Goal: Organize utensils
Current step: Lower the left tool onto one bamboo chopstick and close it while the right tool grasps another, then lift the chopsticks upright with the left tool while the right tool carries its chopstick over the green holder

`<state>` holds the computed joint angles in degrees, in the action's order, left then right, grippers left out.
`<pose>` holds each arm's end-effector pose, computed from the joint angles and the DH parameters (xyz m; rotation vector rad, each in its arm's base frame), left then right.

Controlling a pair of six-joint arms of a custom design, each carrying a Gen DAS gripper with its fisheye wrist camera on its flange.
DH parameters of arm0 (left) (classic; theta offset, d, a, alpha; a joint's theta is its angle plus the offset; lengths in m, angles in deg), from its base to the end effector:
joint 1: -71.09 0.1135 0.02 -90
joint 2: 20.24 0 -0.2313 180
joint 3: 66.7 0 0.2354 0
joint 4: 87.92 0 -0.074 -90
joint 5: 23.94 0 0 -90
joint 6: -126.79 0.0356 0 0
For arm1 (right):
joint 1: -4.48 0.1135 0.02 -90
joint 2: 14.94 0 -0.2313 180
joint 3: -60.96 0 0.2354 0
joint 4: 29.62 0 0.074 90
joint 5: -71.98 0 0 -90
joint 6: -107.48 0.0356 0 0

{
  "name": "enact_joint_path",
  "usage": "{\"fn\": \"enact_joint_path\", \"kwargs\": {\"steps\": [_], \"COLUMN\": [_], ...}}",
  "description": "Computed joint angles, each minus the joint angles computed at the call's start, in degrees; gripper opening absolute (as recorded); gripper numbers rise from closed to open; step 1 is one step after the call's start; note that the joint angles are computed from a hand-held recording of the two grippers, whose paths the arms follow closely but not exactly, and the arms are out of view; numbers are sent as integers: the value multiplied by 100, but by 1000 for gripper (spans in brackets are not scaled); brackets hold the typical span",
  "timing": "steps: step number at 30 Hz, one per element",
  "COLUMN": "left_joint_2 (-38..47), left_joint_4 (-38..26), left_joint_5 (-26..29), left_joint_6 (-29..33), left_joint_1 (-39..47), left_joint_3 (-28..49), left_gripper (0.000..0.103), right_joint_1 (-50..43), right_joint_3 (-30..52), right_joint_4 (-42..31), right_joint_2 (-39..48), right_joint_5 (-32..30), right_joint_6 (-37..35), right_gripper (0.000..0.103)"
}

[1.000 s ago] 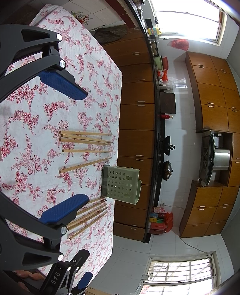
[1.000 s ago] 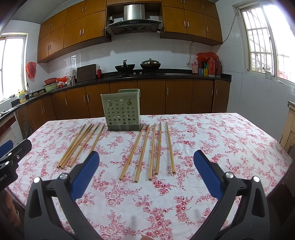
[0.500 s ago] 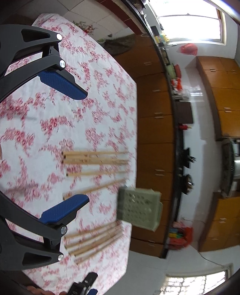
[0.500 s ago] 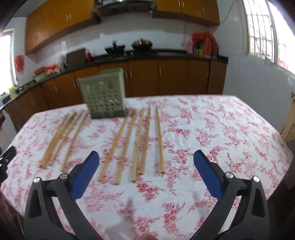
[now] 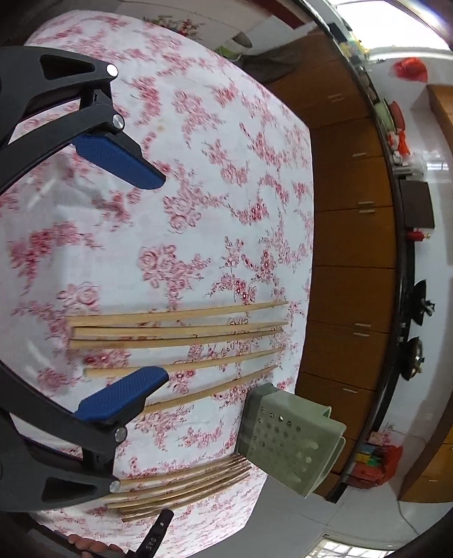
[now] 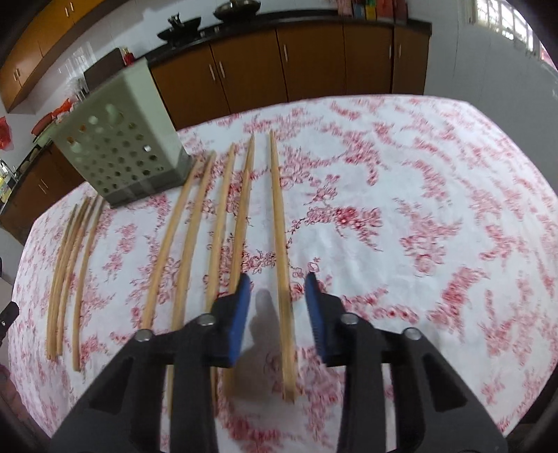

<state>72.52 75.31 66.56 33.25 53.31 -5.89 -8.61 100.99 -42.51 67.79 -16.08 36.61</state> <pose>0.2886 -0.0929 0.1376 0.3050 2.4099 -0.1797 0.2195 -0.0523 0.0929 0.7176 2.4367 -0.0015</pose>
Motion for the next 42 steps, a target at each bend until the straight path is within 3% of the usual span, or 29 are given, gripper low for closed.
{"fn": "enact_joint_path", "kwargs": {"steps": [1, 3, 6, 16, 18, 23, 28, 32, 36, 42], "left_joint_2": [125, 508, 852, 1503, 1581, 1597, 1909, 1974, 1731, 1378], "left_joint_4": [-36, -224, -305, -484, -514, -448, -403, -204, 81, 479], "left_joint_5": [-12, 91, 239, 406, 290, -4, 37, 409, 751, 669], "left_joint_6": [17, 73, 204, 342, 350, 397, 277, 233, 349, 625], "left_joint_1": [12, 63, 92, -47, -93, -130, 29, 182, 308, 279], "left_joint_3": [102, 436, 666, 1250, 1332, 1331, 1703, 1701, 1263, 669], "left_gripper": [83, 73, 63, 34, 22, 8, 8, 8, 9, 9], "right_joint_1": [-29, 95, 112, 111, 142, 162, -119, -323, -286, -160], "right_joint_3": [77, 135, 49, 185, 196, 137, 193, 213, 30, -57], "right_joint_4": [47, 153, 249, 458, 488, 520, 661, 803, 1023, 1098], "right_joint_2": [178, 316, 271, 540, 576, 526, 639, 730, 666, 620], "right_joint_5": [-3, 256, 369, 510, 531, 565, 446, 310, 379, 503], "right_joint_6": [-35, -135, -177, -323, -303, -359, -350, -426, -534, -485], "right_gripper": [26, 16, 11, 10, 10, 10, 8, 8, 8, 9]}}
